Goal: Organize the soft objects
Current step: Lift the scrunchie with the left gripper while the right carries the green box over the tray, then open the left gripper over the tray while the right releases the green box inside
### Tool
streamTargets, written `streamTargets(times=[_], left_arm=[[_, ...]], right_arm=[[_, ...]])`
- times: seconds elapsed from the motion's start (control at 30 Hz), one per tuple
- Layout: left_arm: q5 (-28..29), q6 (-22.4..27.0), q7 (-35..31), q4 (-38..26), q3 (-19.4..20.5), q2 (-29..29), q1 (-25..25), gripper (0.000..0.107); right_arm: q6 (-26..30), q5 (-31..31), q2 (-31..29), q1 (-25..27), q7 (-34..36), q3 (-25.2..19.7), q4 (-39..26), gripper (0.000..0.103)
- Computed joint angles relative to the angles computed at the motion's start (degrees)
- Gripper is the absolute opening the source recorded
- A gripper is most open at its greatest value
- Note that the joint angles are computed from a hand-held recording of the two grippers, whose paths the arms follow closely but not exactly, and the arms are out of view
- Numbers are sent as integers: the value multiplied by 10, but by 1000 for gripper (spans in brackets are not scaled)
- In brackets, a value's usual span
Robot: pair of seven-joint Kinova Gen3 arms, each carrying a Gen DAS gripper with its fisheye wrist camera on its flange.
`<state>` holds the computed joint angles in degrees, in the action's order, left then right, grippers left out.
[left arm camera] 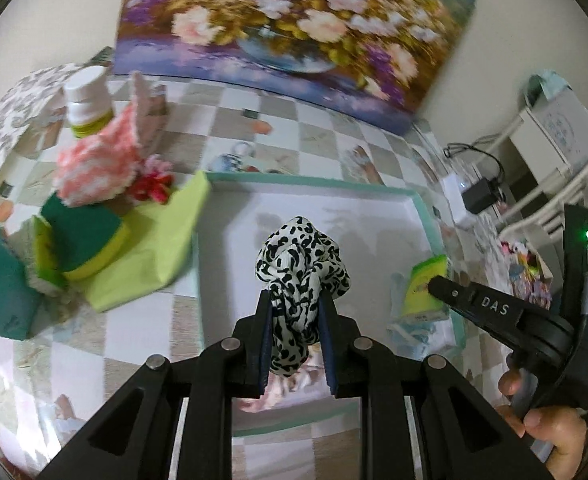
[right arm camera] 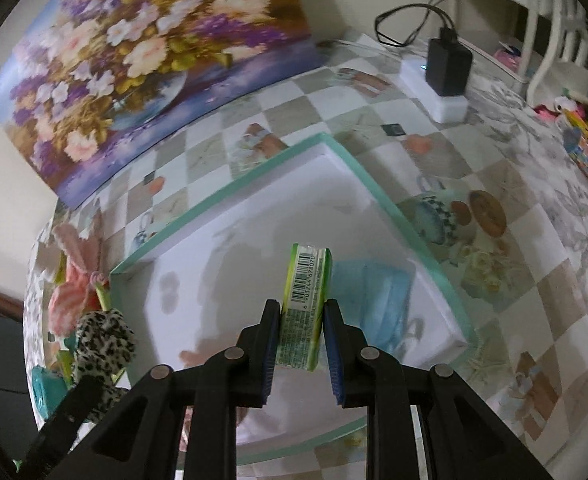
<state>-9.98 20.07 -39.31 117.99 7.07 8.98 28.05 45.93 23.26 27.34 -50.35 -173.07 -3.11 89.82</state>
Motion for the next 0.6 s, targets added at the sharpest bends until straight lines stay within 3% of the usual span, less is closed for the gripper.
streamTargets(times=[0.23,0.4,0.47,0.53,0.6], left_arm=[[-34,5,22,-23,-14,33,32,22],[28,-2,-36,-29,14,47,-4,28],[31,11,-40,-37,6,51,5,35],[28,22,-36,-42,-3,51,14,42],[21,32,-23,-45,-12,46,22,47]], right_arm=[[21,6,14,-7,23,-4,-23,25],[38,10,22,-15,41,-4,-40,26],[41,9,24,-16,48,-4,-44,30],[49,10,28,-19,53,-3,-51,44],[63,11,34,-23,58,-3,-61,48]])
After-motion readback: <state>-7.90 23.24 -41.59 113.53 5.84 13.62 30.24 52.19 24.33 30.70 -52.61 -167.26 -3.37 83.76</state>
